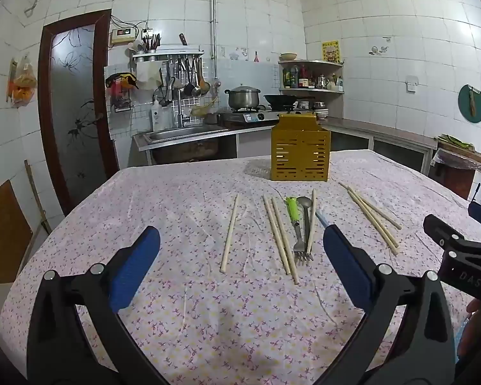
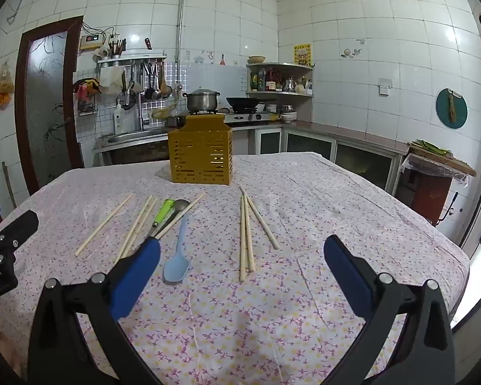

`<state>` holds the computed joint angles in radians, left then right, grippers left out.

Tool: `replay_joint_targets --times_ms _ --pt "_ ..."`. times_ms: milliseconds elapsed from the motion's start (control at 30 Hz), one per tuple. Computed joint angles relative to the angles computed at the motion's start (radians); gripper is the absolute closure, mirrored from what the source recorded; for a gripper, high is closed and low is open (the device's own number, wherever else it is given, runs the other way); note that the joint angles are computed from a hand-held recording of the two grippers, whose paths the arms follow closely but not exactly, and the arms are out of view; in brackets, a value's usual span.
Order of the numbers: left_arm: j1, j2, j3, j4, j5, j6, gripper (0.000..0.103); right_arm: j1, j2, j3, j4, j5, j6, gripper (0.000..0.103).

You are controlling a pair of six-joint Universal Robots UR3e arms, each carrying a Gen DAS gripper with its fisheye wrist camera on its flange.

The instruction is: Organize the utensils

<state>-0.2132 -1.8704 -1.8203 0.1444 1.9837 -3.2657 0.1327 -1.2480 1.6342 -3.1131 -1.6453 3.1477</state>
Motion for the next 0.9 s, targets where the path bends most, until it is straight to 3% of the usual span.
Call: replay_joint_targets --times_ms 900 --pt "-0.004 0.001 0.023 -0.019 0.013 0.012 0.005 -0.013 -0.007 0.019 -0.03 -0.003 -0.013 0.003"
